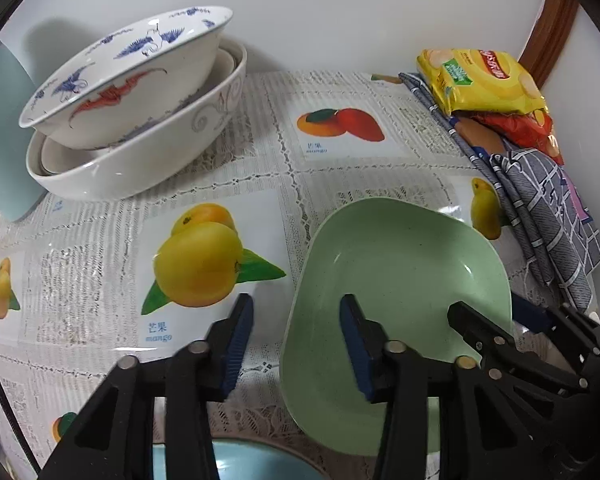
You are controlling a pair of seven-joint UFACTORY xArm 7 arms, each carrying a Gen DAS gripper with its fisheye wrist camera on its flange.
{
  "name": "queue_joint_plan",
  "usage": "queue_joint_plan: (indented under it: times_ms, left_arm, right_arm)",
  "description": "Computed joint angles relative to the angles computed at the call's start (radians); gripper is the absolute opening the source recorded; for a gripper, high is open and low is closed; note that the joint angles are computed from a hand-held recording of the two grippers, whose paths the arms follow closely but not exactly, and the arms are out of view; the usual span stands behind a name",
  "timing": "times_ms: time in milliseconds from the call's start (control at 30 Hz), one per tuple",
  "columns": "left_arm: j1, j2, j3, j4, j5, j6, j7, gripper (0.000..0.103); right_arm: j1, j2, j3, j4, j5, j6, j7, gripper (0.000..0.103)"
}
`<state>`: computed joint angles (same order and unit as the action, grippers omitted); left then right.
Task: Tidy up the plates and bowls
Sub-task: 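Move both grippers to the green plate and close on its rim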
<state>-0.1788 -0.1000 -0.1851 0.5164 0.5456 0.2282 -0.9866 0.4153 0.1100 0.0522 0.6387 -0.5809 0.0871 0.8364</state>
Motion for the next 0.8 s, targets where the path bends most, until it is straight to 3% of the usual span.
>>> queue_joint_plan:
  times_ms: [33,67,133,200,400,533,800]
  left_arm:
    - [0.000,0.006,0.002,0.001,-0.006,-0.004,0.001,0.021]
    - [-0.002,0.015,0.011,-0.005,-0.027,-0.034,0.015,0.017]
    - [0.021,0.021,0.000,-0.003,0.052,-0.055,-0.048,0.015]
    - [0.031,0.017,-0.002,-0.004,0.107,-0.066,-0.086,0.013]
    - [0.057,-0.052,-0.019,-0.046,0.112,-0.101,-0.093,0.010]
    - [0.056,-0.145,-0.033,-0.096,0.036,-0.098,-0.031,0.010]
    - [-0.009,-0.391,-0.063,-0.191,-0.162,-0.006,0.079,0.010]
  right_arm:
    - [-0.015,0.006,0.019,-0.004,0.041,-0.013,-0.033,0.040]
    - [-0.013,0.010,0.015,-0.006,0.048,-0.032,-0.035,0.037]
    - [0.016,0.008,-0.018,-0.005,0.010,-0.046,-0.002,0.023]
    - [0.058,0.008,-0.071,0.004,-0.081,-0.046,0.081,0.021]
    - [0.037,-0.020,-0.067,-0.020,-0.066,-0.078,0.101,0.015]
    - [0.036,-0.080,-0.081,-0.027,-0.243,-0.065,0.261,0.013]
    - [-0.033,-0.264,0.021,-0.127,-0.131,-0.047,0.184,0.011]
